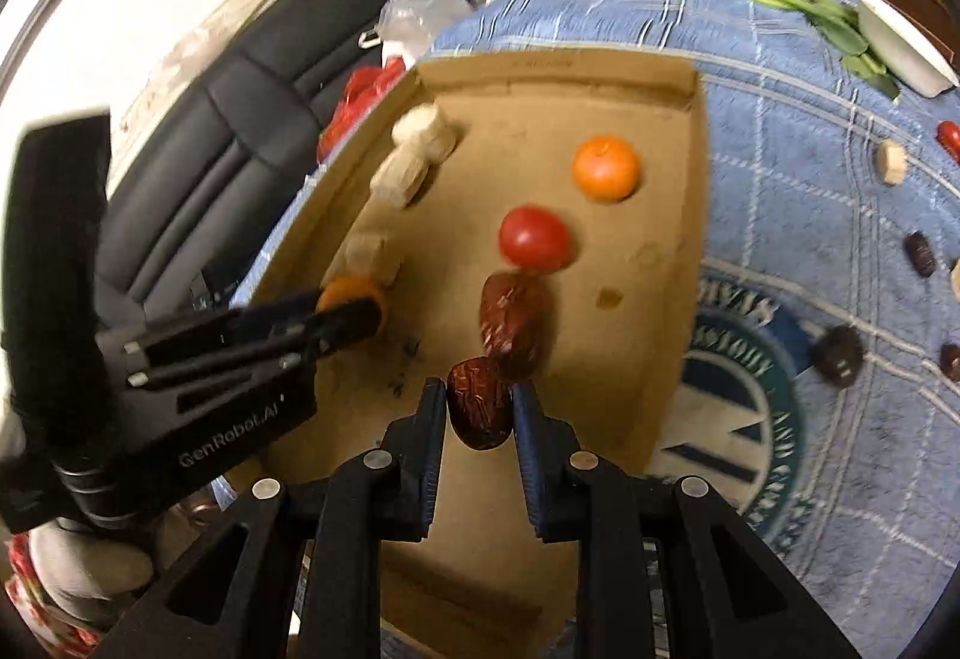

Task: Organize fruits
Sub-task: 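Lower the orange and red date into the box and open both tools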

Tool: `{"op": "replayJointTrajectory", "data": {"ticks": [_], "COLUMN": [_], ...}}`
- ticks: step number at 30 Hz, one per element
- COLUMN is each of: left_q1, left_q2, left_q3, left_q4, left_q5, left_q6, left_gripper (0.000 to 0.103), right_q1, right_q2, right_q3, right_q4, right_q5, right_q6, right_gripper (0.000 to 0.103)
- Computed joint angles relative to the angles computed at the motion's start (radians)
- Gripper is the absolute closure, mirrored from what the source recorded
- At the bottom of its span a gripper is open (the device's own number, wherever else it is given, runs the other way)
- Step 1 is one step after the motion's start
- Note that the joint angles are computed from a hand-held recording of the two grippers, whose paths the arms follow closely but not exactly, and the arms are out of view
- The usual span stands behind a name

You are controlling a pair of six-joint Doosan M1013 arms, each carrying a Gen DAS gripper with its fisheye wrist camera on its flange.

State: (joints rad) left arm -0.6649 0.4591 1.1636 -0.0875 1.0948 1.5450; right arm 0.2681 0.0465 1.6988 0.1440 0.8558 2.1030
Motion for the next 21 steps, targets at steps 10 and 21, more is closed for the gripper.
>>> {"op": "replayJointTrajectory", "data": {"ticks": [10,21], "left_q1": [0.017,0.019], "left_q2": [0.019,-0.005], "left_q3": [-0.022,-0.017], "left_q4": [-0.046,-0.032], "left_q5": [0.033,0.014], "left_q6": [-0.018,-0.057], "left_gripper": [0.069,0.052], "right_q1": [0.012,0.014], "right_q2": [0.021,0.011], "right_q3": [-0.006,-0.01], "right_q4": [-0.056,-0.046], "right_q5": [0.019,0.013], "right_q6": [0.053,0.032], "right_gripper": [0.077,0.067]}}
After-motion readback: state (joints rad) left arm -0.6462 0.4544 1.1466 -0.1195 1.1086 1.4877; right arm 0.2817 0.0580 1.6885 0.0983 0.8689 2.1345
